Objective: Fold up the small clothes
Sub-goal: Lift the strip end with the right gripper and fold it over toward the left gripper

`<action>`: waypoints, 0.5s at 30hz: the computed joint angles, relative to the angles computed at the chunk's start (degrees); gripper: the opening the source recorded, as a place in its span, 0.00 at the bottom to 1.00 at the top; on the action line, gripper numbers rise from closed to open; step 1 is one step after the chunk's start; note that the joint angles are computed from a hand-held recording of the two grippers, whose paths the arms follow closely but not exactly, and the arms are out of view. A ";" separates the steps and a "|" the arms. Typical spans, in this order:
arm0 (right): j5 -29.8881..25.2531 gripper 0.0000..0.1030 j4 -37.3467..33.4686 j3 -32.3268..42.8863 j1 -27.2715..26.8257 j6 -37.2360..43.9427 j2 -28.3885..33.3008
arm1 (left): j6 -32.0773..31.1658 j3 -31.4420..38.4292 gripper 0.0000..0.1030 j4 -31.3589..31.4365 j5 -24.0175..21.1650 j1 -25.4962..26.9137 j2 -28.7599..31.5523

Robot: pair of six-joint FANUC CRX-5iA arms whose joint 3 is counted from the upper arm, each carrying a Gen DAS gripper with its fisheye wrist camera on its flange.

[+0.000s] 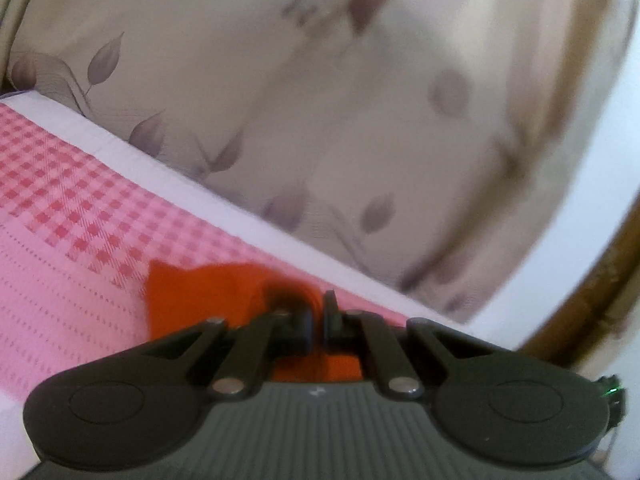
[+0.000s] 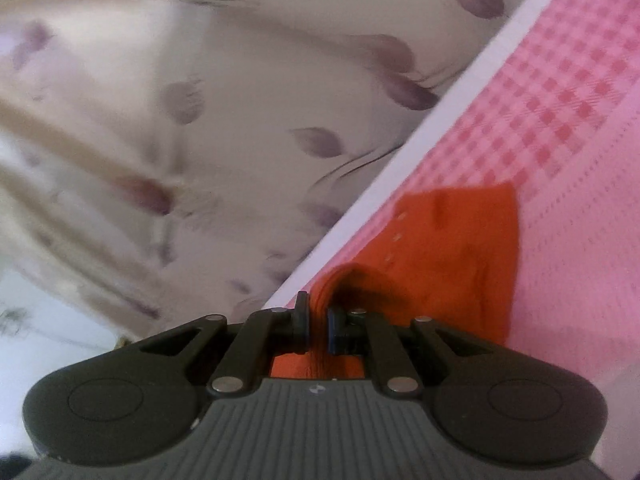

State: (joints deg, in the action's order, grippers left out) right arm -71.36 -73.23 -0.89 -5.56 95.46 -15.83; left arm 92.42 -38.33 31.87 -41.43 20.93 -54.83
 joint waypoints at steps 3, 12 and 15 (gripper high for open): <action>4.66 0.14 2.01 1.71 4.32 -1.19 4.27 | 0.14 1.03 0.05 -3.44 2.42 -1.32 5.16; 12.14 0.72 -4.53 -4.55 -0.03 0.37 2.47 | -6.80 -7.52 0.77 16.99 3.56 8.27 3.33; 6.59 0.72 1.50 -5.11 -0.51 7.48 -2.58 | -12.71 -10.71 0.87 23.59 0.09 13.85 -2.69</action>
State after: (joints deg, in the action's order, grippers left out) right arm -64.76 -71.73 -6.00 -6.08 102.94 -18.41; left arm 79.72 -49.04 55.45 -41.33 34.78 -57.52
